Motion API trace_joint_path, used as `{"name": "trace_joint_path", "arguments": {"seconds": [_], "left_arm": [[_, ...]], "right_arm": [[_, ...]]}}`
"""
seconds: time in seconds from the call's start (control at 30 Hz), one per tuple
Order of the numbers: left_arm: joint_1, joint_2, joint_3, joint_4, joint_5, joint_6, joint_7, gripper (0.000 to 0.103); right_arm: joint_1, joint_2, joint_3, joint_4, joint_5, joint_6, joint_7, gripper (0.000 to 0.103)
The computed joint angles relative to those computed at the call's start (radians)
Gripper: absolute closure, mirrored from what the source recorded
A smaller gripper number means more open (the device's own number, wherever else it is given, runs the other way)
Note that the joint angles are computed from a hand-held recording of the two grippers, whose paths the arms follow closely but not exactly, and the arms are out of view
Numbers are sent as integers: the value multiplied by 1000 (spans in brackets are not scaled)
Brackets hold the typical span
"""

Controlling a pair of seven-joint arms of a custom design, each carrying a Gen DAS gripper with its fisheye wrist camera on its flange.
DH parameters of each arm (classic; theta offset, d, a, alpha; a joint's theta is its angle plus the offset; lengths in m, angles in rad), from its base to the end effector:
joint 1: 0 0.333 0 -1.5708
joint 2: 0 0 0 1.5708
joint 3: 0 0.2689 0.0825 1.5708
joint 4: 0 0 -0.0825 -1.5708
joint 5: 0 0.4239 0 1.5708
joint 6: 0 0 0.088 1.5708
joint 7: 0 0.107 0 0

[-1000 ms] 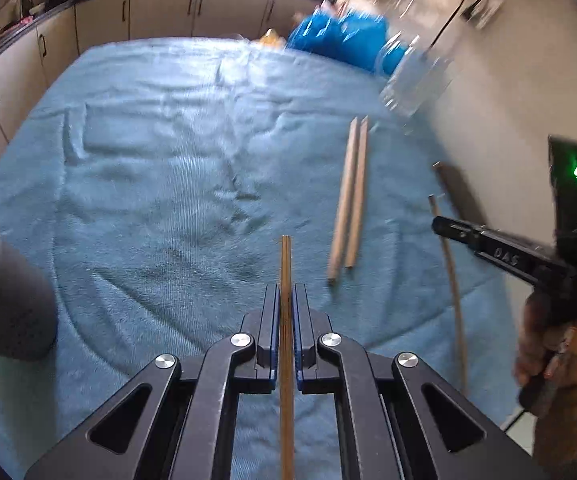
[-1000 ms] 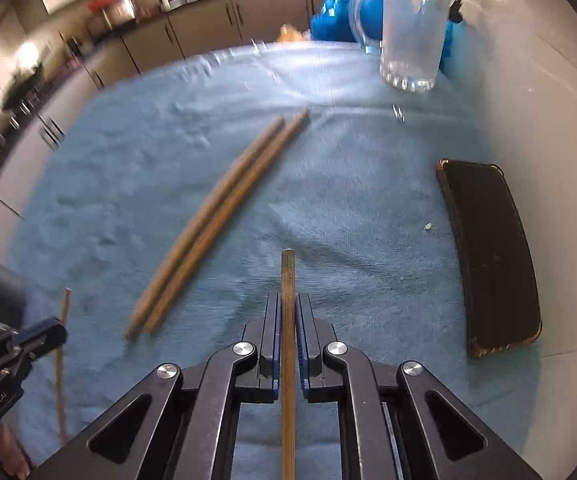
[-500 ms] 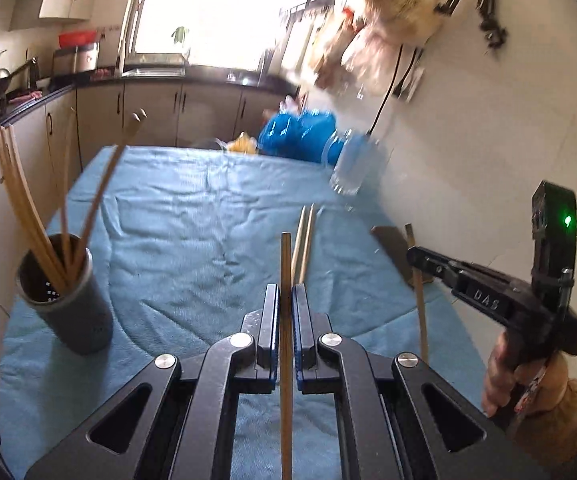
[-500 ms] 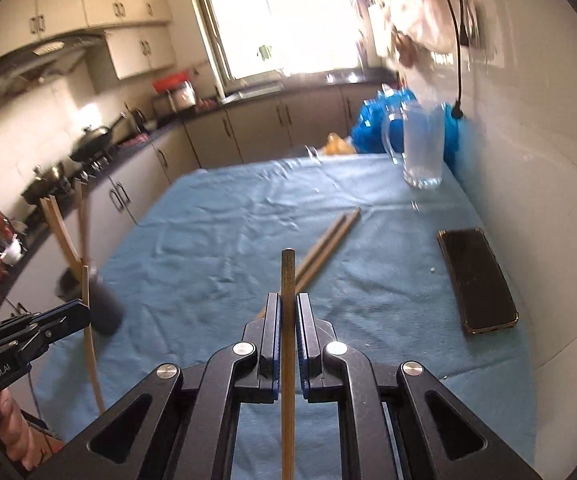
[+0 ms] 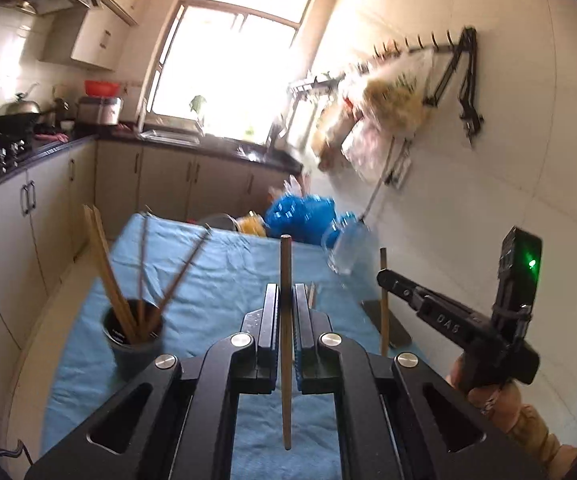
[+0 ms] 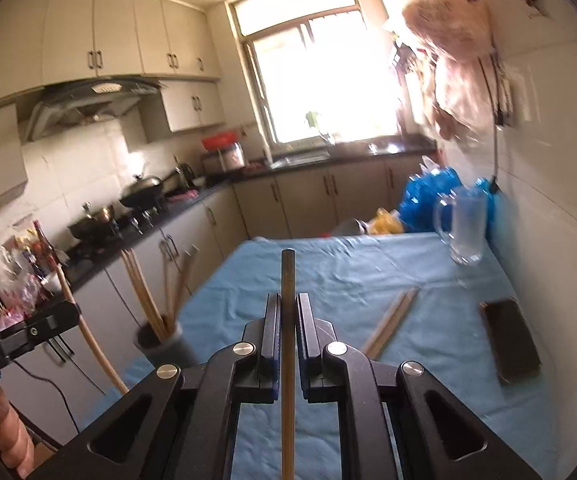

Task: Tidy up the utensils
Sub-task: 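Carry both chopsticks to the black holder and lower them in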

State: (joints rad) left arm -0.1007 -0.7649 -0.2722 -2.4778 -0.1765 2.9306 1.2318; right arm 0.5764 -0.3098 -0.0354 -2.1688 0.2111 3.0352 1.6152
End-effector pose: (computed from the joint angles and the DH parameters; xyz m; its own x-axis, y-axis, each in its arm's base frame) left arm 0.4078 -0.1746 0.6388 -0.1382 -0.9445 0.2979 -0.4138 -0.2182 -0.8839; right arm 0.4882 0.2723 0.6111 0.4330 -0.8657 -0.2512 -0.4563 0.0298 -0.8893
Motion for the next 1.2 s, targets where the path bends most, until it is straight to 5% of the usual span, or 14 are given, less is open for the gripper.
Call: {"name": "trace_joint_path", "arguments": {"seconds": [0.17, 0.37, 0.43, 0.57, 0.67, 0.77, 0.87, 1.2], "left_arm": [[120, -84, -30, 3, 55, -27, -43, 98], [253, -87, -30, 49, 122, -45, -79, 98], [276, -57, -21, 72, 134, -34, -82, 98], [303, 42, -2, 133, 145, -11, -73, 98], [346, 120, -18, 176, 174, -4, -88, 98], [331, 191, 5, 199, 172, -1, -87, 98], [276, 248, 57, 208, 136, 10, -60, 98], [280, 293, 52, 201, 139, 20, -85, 98]], "right_arm": [[121, 138, -44, 164, 151, 58, -119, 95], [147, 363, -1, 450, 328, 71, -232, 95], [124, 453, 36, 563, 274, 72, -167, 95], [237, 647, -88, 798, 20, 81, 92, 95], [291, 775, -163, 961, -42, 55, 181, 95], [327, 918, -245, 1134, -162, 13, 318, 95], [322, 997, -259, 1224, -215, -18, 365, 95], [298, 928, -224, 1083, -362, -9, 463, 91]]}}
